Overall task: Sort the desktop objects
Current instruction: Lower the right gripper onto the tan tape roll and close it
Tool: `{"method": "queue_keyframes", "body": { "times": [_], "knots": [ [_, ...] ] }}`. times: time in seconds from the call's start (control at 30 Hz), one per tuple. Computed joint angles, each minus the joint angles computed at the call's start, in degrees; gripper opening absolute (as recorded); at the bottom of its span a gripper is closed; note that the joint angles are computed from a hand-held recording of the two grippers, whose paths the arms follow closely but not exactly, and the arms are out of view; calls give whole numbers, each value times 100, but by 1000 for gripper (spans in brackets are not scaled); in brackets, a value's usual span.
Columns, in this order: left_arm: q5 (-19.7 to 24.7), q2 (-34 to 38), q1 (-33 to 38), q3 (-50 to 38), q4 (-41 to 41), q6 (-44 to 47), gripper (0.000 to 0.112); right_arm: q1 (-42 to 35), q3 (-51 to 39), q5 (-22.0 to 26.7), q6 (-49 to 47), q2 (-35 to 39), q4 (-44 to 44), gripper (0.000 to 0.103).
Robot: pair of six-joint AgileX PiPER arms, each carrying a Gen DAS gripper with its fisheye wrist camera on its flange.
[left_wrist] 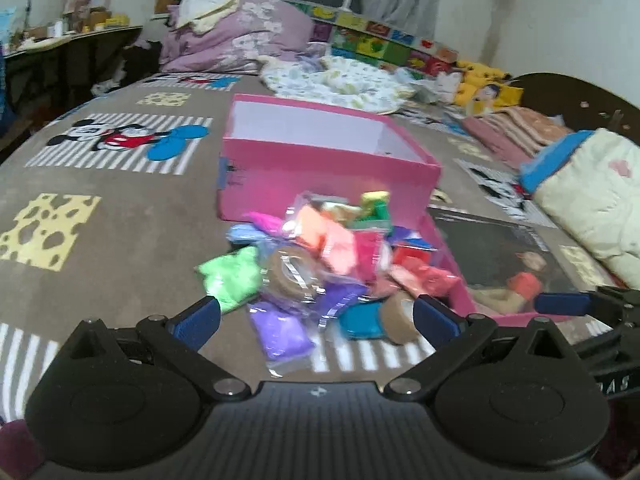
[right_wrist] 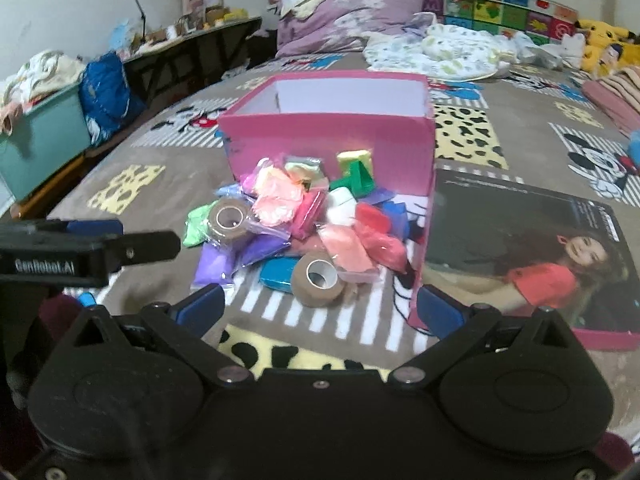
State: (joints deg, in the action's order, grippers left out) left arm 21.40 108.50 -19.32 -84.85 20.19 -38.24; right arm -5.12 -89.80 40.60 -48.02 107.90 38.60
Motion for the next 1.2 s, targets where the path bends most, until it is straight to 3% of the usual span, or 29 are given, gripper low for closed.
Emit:
{"method": "queue_keyframes", "body": {
  "times": [0.27, 0.37, 0.5, 0.6, 1.0, 1.1, 1.17, 1.2],
  "knots": [
    [-61, 536, 204, -441, -86, 331, 103, 128, 64, -498, -891, 398, 782, 102],
    [6, 755, 174, -661, 264, 325, 103, 154, -50, -493, -890, 603, 895, 102],
    [13, 1018, 221, -928, -102, 952, 103, 199, -152, -477, -574, 801, 752, 102],
    [26, 1185, 192, -1075, 114, 1027, 103, 234, -170, -482, -476, 925, 759, 102],
    [123, 1690, 307, -1760, -716, 2296, 91, 281, -290, -747, -1022, 1406, 1330, 100],
    [257, 1849, 335, -2000, -956, 2659, 83, 257, -339, -742, -1395, 1524, 1656, 89],
    [332, 1938, 325, -2131, -938, 2764, 77, 232, -384, -667, -1533, 1594, 1797, 73],
    [363, 1975, 319, -2187, -908, 2797, 77, 229, -368, -681, -1619, 1608, 1871, 73]
  ]
}}
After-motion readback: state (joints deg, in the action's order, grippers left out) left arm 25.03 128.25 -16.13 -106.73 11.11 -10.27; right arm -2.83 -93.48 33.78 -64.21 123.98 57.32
